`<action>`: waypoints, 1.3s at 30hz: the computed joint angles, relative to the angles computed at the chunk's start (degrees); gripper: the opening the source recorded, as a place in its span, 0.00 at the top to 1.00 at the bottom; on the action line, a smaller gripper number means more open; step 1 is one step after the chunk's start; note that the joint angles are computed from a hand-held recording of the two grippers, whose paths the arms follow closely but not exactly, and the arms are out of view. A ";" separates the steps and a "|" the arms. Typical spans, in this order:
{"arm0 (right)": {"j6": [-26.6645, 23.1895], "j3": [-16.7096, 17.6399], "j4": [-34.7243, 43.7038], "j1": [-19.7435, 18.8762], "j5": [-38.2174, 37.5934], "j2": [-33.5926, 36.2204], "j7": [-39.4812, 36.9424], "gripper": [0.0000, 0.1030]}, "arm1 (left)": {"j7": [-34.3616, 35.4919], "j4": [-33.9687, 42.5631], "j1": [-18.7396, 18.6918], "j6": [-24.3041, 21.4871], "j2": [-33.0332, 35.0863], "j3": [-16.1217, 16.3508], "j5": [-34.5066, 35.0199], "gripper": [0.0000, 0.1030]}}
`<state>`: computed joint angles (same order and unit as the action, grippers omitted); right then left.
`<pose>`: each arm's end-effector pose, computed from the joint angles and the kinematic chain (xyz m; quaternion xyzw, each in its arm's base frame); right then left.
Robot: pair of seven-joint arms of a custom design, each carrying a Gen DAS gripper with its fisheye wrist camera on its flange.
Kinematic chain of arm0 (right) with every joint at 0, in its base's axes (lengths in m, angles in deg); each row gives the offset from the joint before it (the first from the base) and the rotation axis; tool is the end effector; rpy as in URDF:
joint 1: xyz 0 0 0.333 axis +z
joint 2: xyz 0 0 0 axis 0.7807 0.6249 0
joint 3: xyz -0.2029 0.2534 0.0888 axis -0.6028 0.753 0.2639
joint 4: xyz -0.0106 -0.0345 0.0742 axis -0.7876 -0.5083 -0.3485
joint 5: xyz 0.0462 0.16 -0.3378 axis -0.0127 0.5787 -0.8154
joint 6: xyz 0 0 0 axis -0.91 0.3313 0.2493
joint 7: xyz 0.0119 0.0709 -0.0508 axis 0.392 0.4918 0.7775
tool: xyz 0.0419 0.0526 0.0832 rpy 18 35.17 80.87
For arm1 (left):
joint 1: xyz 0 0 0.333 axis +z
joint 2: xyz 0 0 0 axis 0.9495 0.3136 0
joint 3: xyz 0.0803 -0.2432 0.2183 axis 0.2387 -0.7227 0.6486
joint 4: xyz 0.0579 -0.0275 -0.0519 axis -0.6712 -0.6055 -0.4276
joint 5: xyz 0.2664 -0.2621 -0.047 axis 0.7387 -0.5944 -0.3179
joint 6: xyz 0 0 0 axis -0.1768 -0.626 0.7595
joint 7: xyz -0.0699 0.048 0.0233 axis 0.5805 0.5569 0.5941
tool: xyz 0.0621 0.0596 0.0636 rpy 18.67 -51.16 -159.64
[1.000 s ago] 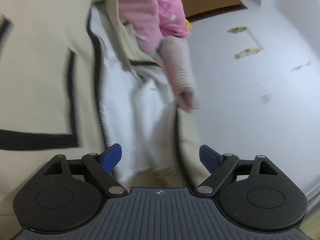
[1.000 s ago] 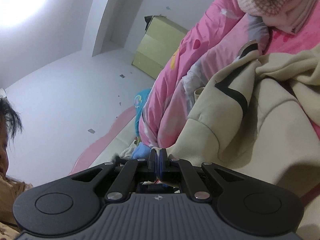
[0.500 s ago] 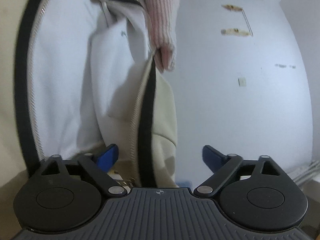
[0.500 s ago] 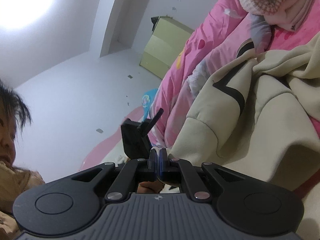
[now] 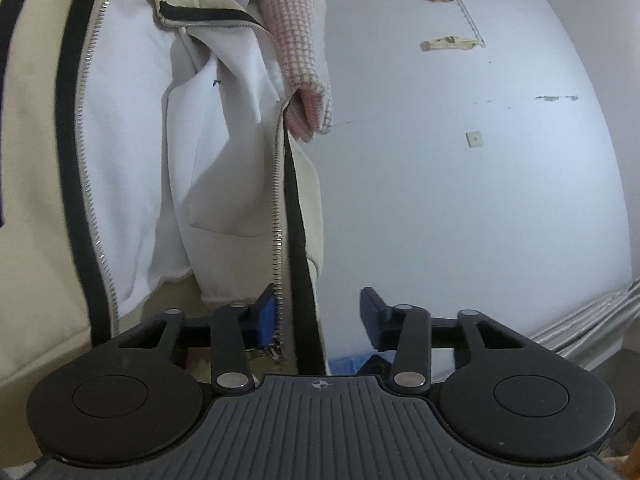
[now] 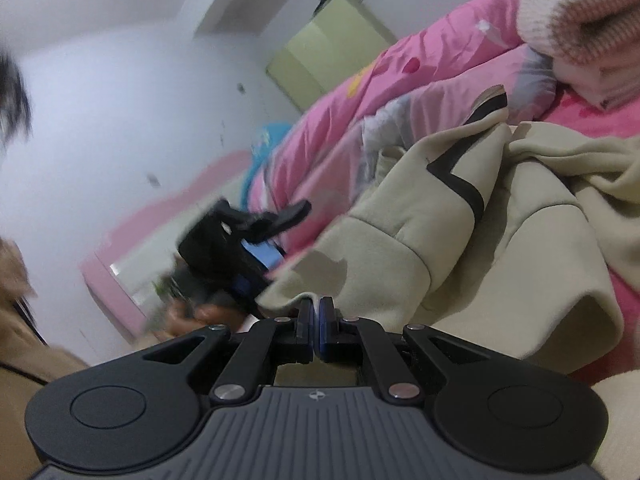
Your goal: Fold clothes
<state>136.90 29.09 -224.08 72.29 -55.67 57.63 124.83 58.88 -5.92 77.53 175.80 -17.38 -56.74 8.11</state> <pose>0.3887 0.2047 0.5627 -0.4895 0.6190 -0.1435 0.5972 0.6647 -0.2195 0.5483 0.3751 -0.6421 0.4583 0.4868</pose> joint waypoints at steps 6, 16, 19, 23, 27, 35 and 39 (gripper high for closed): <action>-15.63 19.58 5.48 -18.54 5.84 -1.55 -9.20 0.99 | 2.09 -0.64 -3.66 4.23 -3.97 3.29 12.50 0.88; -28.99 26.94 11.22 -27.03 -6.60 -3.16 -6.32 0.99 | 19.90 -16.78 -3.44 15.12 -16.91 6.96 8.52 0.92; -34.21 26.97 13.81 -26.82 -9.85 -1.28 -5.19 0.98 | 19.68 -19.11 -4.37 17.46 -17.72 8.53 10.62 0.92; -40.16 24.36 17.07 -23.88 -12.18 0.83 -4.58 0.93 | 20.33 -20.56 -5.03 20.55 -17.61 9.04 11.80 0.92; -38.54 19.92 18.41 -21.38 -14.42 0.18 -3.73 0.72 | 23.61 -21.49 -4.29 20.66 -17.55 9.00 9.77 0.92; -48.85 26.16 39.80 -32.33 -45.33 12.31 12.32 0.66 | 30.15 -22.68 -3.26 19.25 -17.05 9.10 6.14 0.92; -62.50 15.63 59.81 -16.67 -50.22 28.62 1.58 0.66 | 33.35 -22.41 -2.81 18.33 -16.35 8.97 4.88 0.92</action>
